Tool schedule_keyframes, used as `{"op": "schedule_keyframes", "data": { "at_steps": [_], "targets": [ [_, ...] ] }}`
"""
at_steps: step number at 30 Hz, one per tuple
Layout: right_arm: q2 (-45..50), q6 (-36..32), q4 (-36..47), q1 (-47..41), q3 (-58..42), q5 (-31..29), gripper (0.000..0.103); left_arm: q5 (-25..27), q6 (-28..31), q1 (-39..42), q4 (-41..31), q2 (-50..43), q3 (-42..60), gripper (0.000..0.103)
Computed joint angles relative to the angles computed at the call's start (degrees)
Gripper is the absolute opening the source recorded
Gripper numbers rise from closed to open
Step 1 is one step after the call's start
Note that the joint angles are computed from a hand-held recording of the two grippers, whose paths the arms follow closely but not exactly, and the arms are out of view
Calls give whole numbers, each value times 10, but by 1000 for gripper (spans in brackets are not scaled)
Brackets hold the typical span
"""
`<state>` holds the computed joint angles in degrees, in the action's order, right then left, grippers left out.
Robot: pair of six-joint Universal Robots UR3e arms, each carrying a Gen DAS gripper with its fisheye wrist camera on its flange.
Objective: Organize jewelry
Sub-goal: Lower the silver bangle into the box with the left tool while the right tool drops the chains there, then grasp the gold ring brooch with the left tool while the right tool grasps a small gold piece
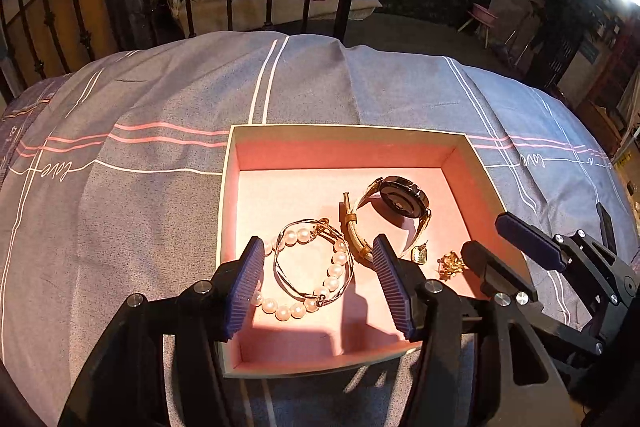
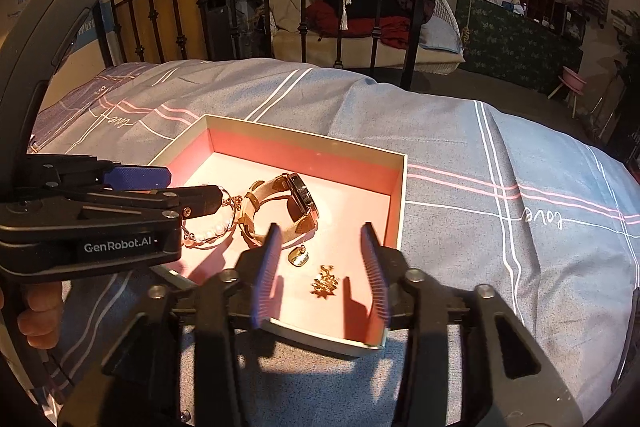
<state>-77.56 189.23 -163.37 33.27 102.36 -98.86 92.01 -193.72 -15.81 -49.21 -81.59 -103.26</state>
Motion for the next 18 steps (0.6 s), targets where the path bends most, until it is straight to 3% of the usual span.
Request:
{"op": "schedule_keyframes", "data": {
  "at_steps": [2, 9, 14, 18],
  "targets": [
    [-13, 3, -10, 2, 13, -5, 55, 12, -3, -6, 2, 13, -2, 68],
    [-101, 9, -34, 26, 90, -15, 57, 8, -7, -19, -12, 120, -54, 74],
    [-174, 13, -41, 44, 191, 35, 56, 11, -8, -48, -36, 218, -141, 73],
    [-179, 16, -55, 79, 238, 46, 49, 20, -14, -75, -55, 263, -199, 69]
  ]
}}
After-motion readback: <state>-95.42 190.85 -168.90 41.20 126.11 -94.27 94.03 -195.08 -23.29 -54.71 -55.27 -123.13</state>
